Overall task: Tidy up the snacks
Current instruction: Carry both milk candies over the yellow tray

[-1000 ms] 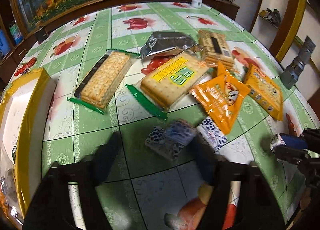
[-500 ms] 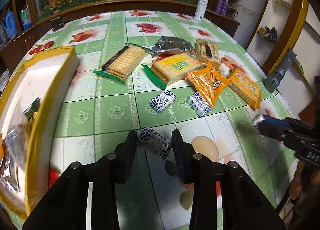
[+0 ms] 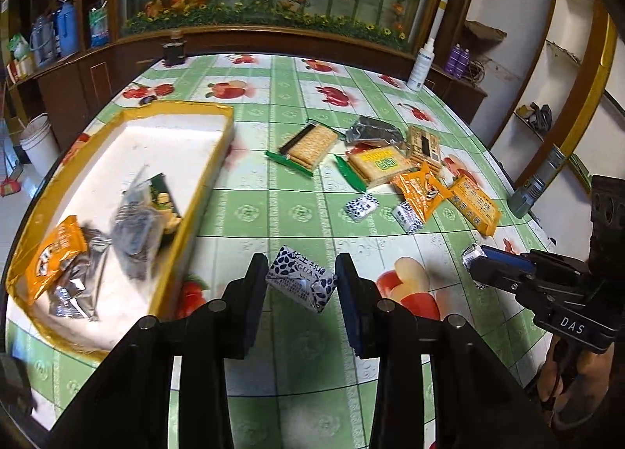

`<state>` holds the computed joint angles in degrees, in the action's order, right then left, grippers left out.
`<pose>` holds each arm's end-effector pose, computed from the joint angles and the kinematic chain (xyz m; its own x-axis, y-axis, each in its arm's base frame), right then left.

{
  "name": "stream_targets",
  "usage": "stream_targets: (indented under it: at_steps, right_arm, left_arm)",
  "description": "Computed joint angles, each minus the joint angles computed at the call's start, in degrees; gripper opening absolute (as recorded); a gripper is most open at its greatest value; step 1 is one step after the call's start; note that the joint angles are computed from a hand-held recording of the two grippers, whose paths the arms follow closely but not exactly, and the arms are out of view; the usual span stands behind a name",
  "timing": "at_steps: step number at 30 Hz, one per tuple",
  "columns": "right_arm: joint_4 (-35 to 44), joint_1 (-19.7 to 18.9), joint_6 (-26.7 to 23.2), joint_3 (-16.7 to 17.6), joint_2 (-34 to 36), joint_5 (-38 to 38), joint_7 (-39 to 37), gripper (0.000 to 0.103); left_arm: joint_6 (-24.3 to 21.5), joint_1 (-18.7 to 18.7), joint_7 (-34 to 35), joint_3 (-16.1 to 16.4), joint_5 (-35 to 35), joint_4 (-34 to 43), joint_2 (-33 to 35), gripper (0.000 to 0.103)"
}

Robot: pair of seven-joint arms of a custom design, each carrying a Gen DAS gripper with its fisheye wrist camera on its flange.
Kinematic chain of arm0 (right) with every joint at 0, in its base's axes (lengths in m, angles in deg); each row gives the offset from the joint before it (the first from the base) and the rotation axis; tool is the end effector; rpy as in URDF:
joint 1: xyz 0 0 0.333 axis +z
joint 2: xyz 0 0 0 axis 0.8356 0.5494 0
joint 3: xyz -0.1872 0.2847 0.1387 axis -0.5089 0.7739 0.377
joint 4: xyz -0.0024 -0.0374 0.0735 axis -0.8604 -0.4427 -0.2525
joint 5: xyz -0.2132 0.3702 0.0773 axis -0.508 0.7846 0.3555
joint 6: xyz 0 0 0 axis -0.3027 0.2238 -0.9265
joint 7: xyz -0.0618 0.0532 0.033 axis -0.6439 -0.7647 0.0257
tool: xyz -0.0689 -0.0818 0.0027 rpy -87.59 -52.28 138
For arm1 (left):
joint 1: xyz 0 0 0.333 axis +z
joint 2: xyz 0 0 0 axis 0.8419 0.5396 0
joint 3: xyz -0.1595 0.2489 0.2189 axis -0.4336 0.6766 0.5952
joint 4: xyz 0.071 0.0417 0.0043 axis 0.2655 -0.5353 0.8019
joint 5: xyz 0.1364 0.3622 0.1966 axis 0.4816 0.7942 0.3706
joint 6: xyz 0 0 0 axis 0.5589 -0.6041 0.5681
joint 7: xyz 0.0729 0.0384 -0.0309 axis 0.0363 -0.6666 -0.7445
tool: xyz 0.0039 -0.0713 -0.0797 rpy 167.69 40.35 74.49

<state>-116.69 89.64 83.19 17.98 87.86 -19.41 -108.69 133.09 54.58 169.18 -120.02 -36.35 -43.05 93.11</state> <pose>0.5143 0.4105 0.3140 -0.2006 -0.9323 -0.3010 -0.6541 0.3562 -0.6673 0.6738 -0.3772 0.3109 -0.7333 -0.6612 0.1583 -0.5752 0.4792 -0.6630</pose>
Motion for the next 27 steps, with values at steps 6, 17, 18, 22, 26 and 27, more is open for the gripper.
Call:
stream_targets:
  at_steps: [6,17,18,22,26,27]
  right_arm:
    - [4.08,1.25,-1.09,-0.05,2.17,4.85,-8.8,0.019]
    - [13.97,4.2,4.44,-3.85,8.69,9.5,-17.2,0.019]
    - [15.18,4.36,5.28,-4.17,9.58,10.52,-18.46,0.019]
    - [20.34,4.61,8.31,-4.97,13.36,15.2,-24.41,0.019]
    - [25.59,4.63,10.32,-5.08,17.27,20.5,-30.74,0.019]
    - [27.05,4.28,10.39,-4.6,18.38,22.43,-33.07,0.019]
  left_arm:
    - [3.07,2.42,-0.54,-1.08,-0.5,-1.88,-0.96,0.033]
    - [7.9,3.82,-8.13,1.84,3.01,-2.51,-1.74,0.033]
    - [8.35,3.66,-9.03,2.5,3.53,-2.48,-1.77,0.033]
    - [8.75,3.59,-12.86,4.69,5.34,-1.37,-1.38,0.033]
    - [8.54,3.46,-15.84,6.37,6.77,-0.01,-0.7,0.033]
    - [8.46,3.34,-16.44,6.75,7.12,0.29,-0.53,0.033]
